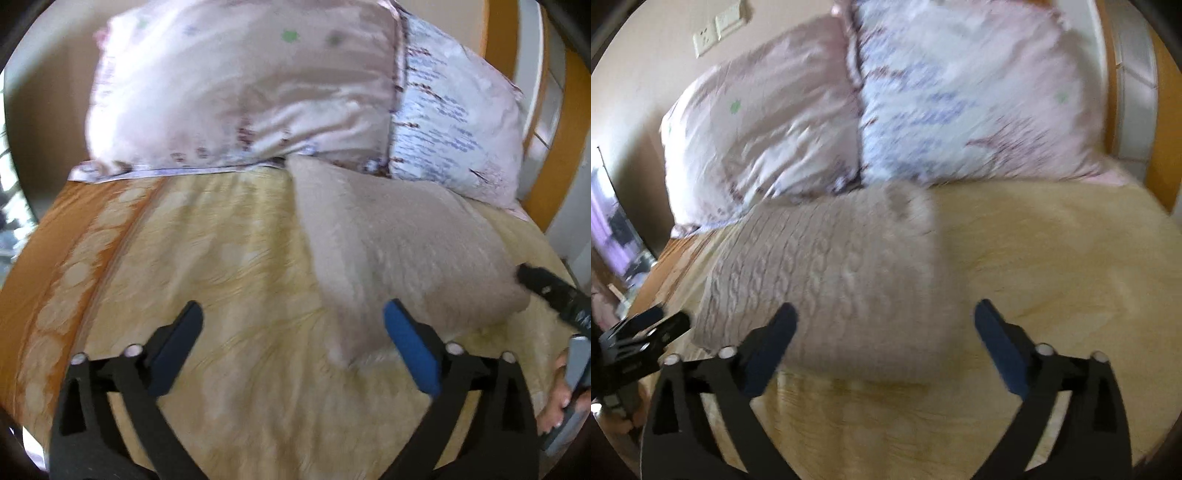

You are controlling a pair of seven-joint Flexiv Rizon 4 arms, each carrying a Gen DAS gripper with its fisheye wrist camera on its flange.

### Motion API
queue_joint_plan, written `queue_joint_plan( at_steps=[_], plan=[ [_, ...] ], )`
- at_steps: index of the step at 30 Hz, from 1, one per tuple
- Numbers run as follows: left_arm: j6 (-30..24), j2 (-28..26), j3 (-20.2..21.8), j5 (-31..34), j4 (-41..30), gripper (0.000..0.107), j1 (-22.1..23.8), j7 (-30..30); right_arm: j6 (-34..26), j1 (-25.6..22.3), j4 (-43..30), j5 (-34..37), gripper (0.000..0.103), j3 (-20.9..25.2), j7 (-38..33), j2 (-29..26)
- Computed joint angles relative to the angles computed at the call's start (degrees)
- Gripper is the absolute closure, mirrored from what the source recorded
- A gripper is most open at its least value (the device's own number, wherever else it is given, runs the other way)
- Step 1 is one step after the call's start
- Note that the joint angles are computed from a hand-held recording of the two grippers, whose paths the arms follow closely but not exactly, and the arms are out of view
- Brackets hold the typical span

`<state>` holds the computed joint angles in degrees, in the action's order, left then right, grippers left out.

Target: Fold small clothes

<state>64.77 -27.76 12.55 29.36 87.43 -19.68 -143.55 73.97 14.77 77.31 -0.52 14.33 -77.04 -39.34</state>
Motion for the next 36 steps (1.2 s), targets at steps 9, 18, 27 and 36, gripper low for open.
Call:
queue_joint_plan(
  at_steps=[9, 18, 27, 36],
  plan=[
    [-1.84, 1.94, -2.18, -1.00, 2.37, 0.006, -0.58, 0.66, 4.75, 6.34, 9.75, -8.49, 0.001, -10.56, 12.07, 4.99],
    [-13.32, -1.53, -4.92, -4.82, -1.73, 0.006, -0.38, 5.16, -2.35, 5.78, 9.65, -12.57, 0.001, -7.63, 11.33, 3.96],
    [-14.67, -2.77, -5.70, -7.52, -2.58, 0.006, -0.06, 7.53, -5.48, 5.82, 8.55, -11.83, 0.001, -6.01, 9.07, 3.25],
    [-14.90, -2.86, -5.60, -8.34, -2.76, 0.005, -0.04, 8.02, -8.05, 6.23, 7.65, -10.82, 0.001, -5.88, 8.65, 2.61]
  ],
)
